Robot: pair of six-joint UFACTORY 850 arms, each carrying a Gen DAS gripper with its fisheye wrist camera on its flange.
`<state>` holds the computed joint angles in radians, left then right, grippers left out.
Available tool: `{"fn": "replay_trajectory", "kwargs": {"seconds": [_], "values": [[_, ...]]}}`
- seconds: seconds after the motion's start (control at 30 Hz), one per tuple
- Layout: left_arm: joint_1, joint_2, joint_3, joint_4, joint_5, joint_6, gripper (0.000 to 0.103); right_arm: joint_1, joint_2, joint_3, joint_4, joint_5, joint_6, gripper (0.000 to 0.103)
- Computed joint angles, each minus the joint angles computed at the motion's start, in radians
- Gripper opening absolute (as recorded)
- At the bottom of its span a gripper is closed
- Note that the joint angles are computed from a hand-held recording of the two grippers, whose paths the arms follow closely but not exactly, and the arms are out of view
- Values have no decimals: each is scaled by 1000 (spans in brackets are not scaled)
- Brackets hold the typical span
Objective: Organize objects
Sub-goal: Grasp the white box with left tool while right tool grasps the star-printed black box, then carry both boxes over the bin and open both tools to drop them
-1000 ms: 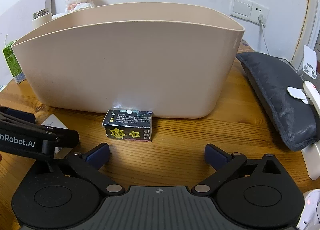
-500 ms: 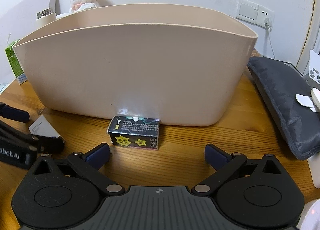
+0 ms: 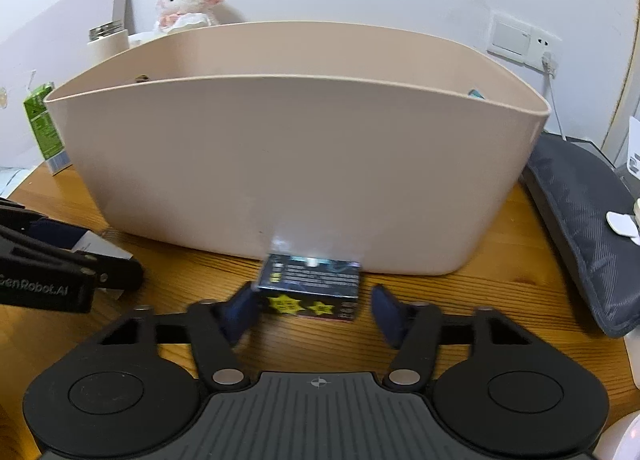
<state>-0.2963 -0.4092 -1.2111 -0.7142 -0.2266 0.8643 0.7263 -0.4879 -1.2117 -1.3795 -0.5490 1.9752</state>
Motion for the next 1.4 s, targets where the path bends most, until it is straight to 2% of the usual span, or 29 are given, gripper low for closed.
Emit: {"fn": "replay_trajectory", "kwargs": {"seconds": [0.1,0.33,0.73,0.9,1.07,1.17,1.27,1.4], "values": [[5,4,7,-47,0,33,61,7,3,-3,29,-12,-32,46],[13,50,54,-266,12,245,61,32,45,28,-2,-32,15,45],[28,172,128,-766,-25,747,61,67,176,103,-129,-161,120,45],[21,203,125,-926,-34,903,61,64,201,105,-176,-218,140,45],[11,193,87,-990,-29,953,61,47,217,96,-206,-240,169,45],[0,179,63,-1138,-21,1071,61,31,216,79,-221,-241,176,45],[-14,147,16,-1137,-6,1054,61,15,203,49,-218,-242,160,45],[-36,84,-64,-973,31,896,61,-9,169,0,-190,-219,132,45]]}}
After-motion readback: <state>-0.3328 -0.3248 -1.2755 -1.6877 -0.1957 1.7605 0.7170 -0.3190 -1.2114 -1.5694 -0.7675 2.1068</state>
